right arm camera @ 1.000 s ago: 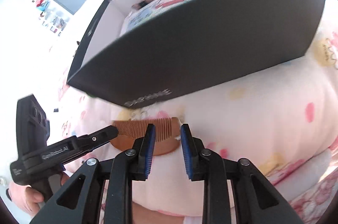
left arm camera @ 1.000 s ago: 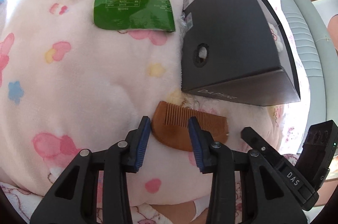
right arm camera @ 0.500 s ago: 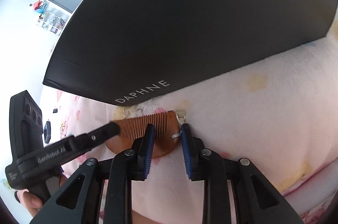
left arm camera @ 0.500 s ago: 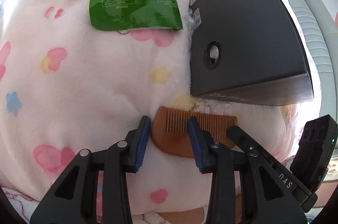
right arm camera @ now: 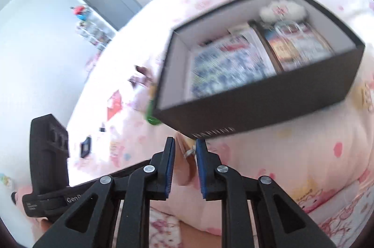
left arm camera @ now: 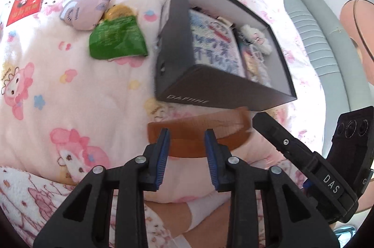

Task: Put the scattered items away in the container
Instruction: 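Lift the comb with the right gripper and carry it over the box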

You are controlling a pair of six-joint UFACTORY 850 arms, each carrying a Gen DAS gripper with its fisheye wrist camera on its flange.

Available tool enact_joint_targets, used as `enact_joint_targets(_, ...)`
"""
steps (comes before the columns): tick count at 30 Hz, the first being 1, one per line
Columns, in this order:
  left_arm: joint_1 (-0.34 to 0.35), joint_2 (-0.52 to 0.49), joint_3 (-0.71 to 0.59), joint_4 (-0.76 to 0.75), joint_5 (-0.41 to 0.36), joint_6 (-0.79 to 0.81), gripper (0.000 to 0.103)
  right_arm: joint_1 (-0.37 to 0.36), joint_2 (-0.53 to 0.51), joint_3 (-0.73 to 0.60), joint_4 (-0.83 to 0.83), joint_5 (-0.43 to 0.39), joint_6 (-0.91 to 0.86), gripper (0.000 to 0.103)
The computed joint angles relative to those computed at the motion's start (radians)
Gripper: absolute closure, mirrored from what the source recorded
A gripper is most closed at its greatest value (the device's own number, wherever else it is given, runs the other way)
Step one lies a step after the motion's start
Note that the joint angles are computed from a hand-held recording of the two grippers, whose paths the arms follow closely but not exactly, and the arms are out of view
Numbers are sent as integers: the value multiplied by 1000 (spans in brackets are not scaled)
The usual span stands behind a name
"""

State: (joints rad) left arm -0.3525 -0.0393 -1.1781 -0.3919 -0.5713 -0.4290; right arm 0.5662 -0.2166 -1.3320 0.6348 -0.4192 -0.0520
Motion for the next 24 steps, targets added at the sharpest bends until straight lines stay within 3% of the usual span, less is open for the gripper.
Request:
enact_joint_targets(3,-13,-65,-93,138,-21,-110,73,17,-10,-42,-189,-1,144,88)
enact_joint_targets(5,7,-96,-108,80,-29,-61,73,-10,-37,-101,-178,-58,159,88)
enact_joint_targets(9,-3,-140,-80,111,-42,-132,73,-44,-75,-71,-205,-60,226,87)
enact_joint_targets(12,14,-166,-57,93,-32,-137,73,-67,-125,-78,-218,-111,312,87)
enact_joint_targets(18,57,-203,-16,-106,-1,-20,71,-89,-233,-148,-261,-204,365,87)
enact_joint_targets(20,72,-190,19,-219,34,71,68,-95,-251,-159,-264,-215,366,87)
enact_joint_targets(22,91,-182,52,-388,55,211,58,-100,-269,-173,-258,-220,357,85)
enact_joint_targets(24,99,-183,65,-472,59,279,57,-95,-287,-196,-300,-225,372,84)
